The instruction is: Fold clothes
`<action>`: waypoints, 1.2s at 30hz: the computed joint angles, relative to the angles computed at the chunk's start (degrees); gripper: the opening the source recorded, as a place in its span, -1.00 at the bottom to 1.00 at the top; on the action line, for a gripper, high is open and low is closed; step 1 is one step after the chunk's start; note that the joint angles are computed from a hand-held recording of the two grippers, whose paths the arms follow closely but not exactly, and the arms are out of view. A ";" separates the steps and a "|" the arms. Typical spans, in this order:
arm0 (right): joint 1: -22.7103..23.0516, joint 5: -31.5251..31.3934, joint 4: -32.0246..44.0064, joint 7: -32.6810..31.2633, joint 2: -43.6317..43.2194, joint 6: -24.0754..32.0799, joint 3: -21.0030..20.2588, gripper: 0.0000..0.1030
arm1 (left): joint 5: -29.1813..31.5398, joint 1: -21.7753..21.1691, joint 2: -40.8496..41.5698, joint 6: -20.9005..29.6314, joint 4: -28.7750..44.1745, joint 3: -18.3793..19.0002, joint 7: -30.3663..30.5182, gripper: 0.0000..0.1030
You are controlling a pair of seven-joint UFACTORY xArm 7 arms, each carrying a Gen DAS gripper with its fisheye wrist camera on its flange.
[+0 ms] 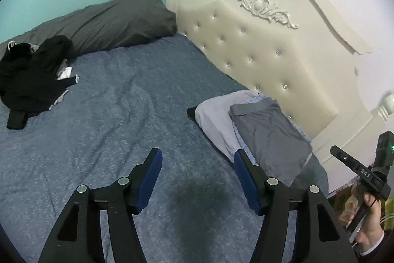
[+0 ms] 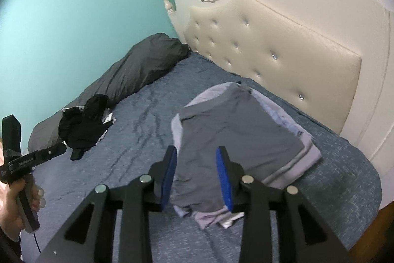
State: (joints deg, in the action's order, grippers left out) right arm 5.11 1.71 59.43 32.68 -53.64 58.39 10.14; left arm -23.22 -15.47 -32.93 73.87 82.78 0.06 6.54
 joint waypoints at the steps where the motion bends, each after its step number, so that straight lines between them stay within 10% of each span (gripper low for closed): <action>1: 0.04 0.23 0.73 0.51 0.18 0.22 0.48 -0.35 | 0.25 0.14 -0.54 0.67 0.48 0.37 0.01 0.30; 8: 0.68 0.12 7.50 2.57 2.83 2.67 3.99 0.18 | 1.92 1.75 -3.82 5.67 4.26 3.18 -0.76 0.57; 36: 2.19 -10.58 40.65 13.99 27.55 10.81 28.77 0.65 | 10.38 4.58 -6.52 24.05 24.56 20.31 6.32 0.99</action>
State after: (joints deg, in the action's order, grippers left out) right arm 7.31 -8.87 100.08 46.67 -26.09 69.20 38.91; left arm -12.84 -10.89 -39.45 97.92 107.34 20.38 12.85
